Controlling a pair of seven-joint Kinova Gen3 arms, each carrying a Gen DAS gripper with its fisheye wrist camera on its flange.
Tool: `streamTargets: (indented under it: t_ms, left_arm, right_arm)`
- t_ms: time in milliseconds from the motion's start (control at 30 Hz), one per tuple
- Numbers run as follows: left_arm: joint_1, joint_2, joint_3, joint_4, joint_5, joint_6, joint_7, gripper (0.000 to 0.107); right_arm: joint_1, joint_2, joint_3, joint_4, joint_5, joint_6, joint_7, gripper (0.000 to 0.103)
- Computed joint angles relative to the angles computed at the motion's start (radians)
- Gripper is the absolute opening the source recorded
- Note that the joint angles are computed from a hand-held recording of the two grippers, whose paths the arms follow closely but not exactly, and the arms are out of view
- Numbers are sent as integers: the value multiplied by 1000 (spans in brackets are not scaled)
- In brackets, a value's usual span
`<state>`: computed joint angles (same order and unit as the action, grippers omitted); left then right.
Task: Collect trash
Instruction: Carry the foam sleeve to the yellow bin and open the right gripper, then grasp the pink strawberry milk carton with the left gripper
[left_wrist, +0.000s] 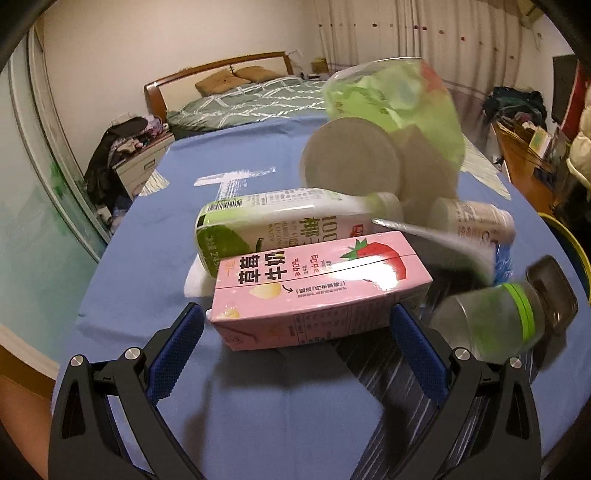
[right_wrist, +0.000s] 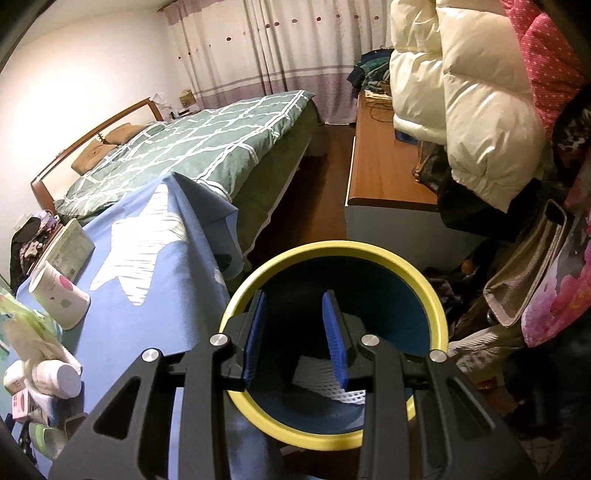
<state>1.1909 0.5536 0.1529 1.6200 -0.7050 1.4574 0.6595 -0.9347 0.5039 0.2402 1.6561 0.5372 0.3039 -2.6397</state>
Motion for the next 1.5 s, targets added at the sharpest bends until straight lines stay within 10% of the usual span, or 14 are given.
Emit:
streamTargets:
  t_ms: [600, 967, 1500]
  left_arm:
    - [37, -60, 50, 67, -56, -194, -61, 99]
    - [52, -80, 47, 64, -106, -56, -186, 99]
    - [-108, -194, 84, 223, -84, -334, -409, 99]
  right_arm:
    - [2, -6, -4, 10, -45, -48, 52, 31]
    - [2, -9, 4, 29, -109, -85, 113, 31]
    - [48, 1, -55, 13, -197, -81, 228, 31]
